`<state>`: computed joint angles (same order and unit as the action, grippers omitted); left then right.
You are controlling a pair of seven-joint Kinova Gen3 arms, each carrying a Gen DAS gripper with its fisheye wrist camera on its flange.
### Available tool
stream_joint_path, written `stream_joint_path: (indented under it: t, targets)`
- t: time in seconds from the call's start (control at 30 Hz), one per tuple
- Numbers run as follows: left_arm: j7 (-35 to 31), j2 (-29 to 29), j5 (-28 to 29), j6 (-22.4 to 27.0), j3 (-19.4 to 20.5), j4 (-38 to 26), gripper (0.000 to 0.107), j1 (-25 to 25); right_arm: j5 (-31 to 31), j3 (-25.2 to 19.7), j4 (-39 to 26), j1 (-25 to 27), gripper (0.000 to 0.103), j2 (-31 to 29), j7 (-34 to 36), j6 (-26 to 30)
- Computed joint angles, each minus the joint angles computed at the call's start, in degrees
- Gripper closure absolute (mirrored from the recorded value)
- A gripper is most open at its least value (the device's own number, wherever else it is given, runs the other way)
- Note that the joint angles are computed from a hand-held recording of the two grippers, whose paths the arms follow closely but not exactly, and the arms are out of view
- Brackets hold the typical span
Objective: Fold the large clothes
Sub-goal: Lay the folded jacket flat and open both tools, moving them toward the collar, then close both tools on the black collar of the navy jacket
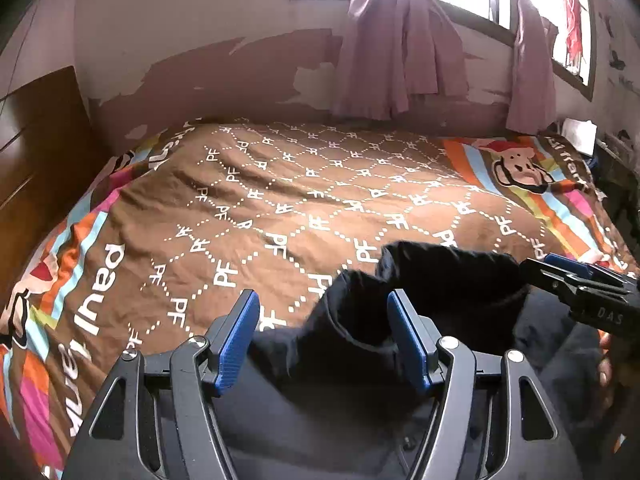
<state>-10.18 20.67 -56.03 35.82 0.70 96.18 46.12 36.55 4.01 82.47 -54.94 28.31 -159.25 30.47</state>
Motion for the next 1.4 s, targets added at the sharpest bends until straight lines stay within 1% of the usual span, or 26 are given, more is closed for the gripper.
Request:
stream_joint_path:
  t: [0.07,0.1,0.17,0.2,0.23,0.27,0.3,0.33,0.37,0.4,0.47,0.53,0.57,0.63,0.67,0.7,0.77,0.83,0.87,0.93,1.0,1.07,1.13,1.17,1.23,1.4]
  targets:
    - [-1.71,0.74,1.63,-1.67,0.62,-0.4,0.049,-1.75,-0.15,0.07,-1.41,0.22,0.038,1.09,0.66,0.15]
    - [-3.6,1.14,3.19,-2.22,0.99,-0.91,0.054,-2.56,-0.38,-0.65,-2.99,0.67,0.039,1.98,2.39,1.47]
    - [-7.55,2.2,6.09,-2.29,1.44,-2.31,0.069,-3.6,-1.66,-1.9,-5.57,1.75,0.04,3.4,6.1,2.91]
    - [-8.95,2.68,7.31,-2.51,1.2,-2.94,0.085,-3.73,-2.29,-2.31,-6.78,2.07,0.041,4.14,7.83,3.58]
    - [-9.59,2.87,8.6,-3.35,1.47,-3.14,0.095,-4.45,-2.8,-2.54,-7.84,2.2,0.044,4.9,9.44,4.08]
    - [-9.31,2.64,9.59,-4.42,0.67,-2.78,0.096,-4.32,-3.92,-1.82,-8.56,1.73,0.048,5.44,10.78,4.25]
    - [-8.09,2.12,10.08,-6.42,-1.19,-1.82,0.1,-3.43,-5.3,-0.96,-8.83,1.29,0.059,5.82,12.32,3.79]
    - [-6.78,1.45,10.32,-8.29,-2.67,-0.74,0.102,-2.71,-6.0,-0.15,-8.34,0.9,0.079,6.09,12.92,2.39]
    - [-6.39,0.83,11.17,-10.41,-5.16,0.32,0.103,-1.33,-6.38,1.72,-7.04,-0.16,0.089,6.06,12.6,0.06]
    - [-5.26,0.03,11.08,-12.74,-7.34,1.8,0.103,-0.1,-6.35,4.35,-5.4,-1.87,0.093,5.8,11.34,-2.27]
    - [-1.01,-1.99,8.52,-17.4,-8.8,5.21,0.104,0.11,-5.17,7.21,-1.36,-3.68,0.094,4.0,6.82,-6.93]
    - [3.65,-4.19,5.68,-22.06,-12.2,8.67,0.105,2.1,-2.79,6.51,2.99,-2.85,0.094,1.44,2.16,-11.59]
    - [5.07,-5.21,4.8,-24.39,-14.85,10.29,0.105,3.98,-0.72,5.94,4.73,-2.19,0.095,0.61,-0.02,-13.92]
    - [5.13,-6.59,3.92,-27.8,-17.85,12.29,0.105,5.7,0.78,6.56,8.46,-2.23,0.095,-1.48,-1.57,-18.58]
    - [3.77,-7.58,4.62,-29.08,-17.76,13.42,0.105,5.17,0.14,7.9,10.14,-3.08,0.095,-2.43,-1.19,-20.45]
    - [1.48,-8.85,6.17,-30.65,-16.61,14.82,0.105,3.59,-1.44,8.17,11.68,-3.05,0.095,-3.39,0.05,-22.32]
    - [-3.15,-11.32,9.72,-32.48,-11.77,17.44,0.105,-1.71,-5.1,7.61,14.98,-2.17,0.095,-5.42,3.14,-26.13]
    - [-7.81,-12.93,13.67,-33.42,-6.46,19.47,0.105,-6.96,-6.43,3.95,18.44,1.1,0.095,-7.61,5.45,-29.58]
    - [-10.14,-13.86,15.06,-33.04,-3.81,20.53,0.105,-9.29,-6.93,2.23,19.6,2.55,0.095,-8.36,6.41,-30.56]
    - [-14.8,-14.64,18.39,-30.75,1.5,21.34,0.105,-13.18,-7.1,-3.08,21.65,6.79,0.095,-9.84,8.54,-31.24]
    - [-19.46,-14.53,21.53,-27.33,6.81,21.07,0.105,-16.64,-7.39,-7.84,22.69,10.2,0.095,-10.86,11.12,-29.66]
    - [-22.0,-13.42,22.83,-22.94,10.67,19.75,0.105,-18.27,-7.72,-9.66,22.42,10.31,0.095,-11.02,13.67,-25.99]
    - [-21.71,-11.99,22.06,-20.14,10.28,18.99,0.105,-16.27,-8.44,-8.73,21.4,8.29,0.095,-10.29,15.36,-22.32]
    - [-22.09,-10.61,22.65,-18.15,10.09,17.9,0.105,-15.25,-9.49,-9.24,20.87,8.43,0.095,-9.62,16.39,-20.79]
    - [-22.34,-8.68,23.71,-16.08,8.92,16.75,0.105,-13.19,-12.07,-10.32,20.24,9.34,0.095,-8.19,18.29,-19.49]
    - [-23.56,-5.67,25.98,-12.54,5.4,14.35,0.105,-9.1,-16.46,-10.04,19.49,9.19,0.095,-6.48,22.24,-17.72]
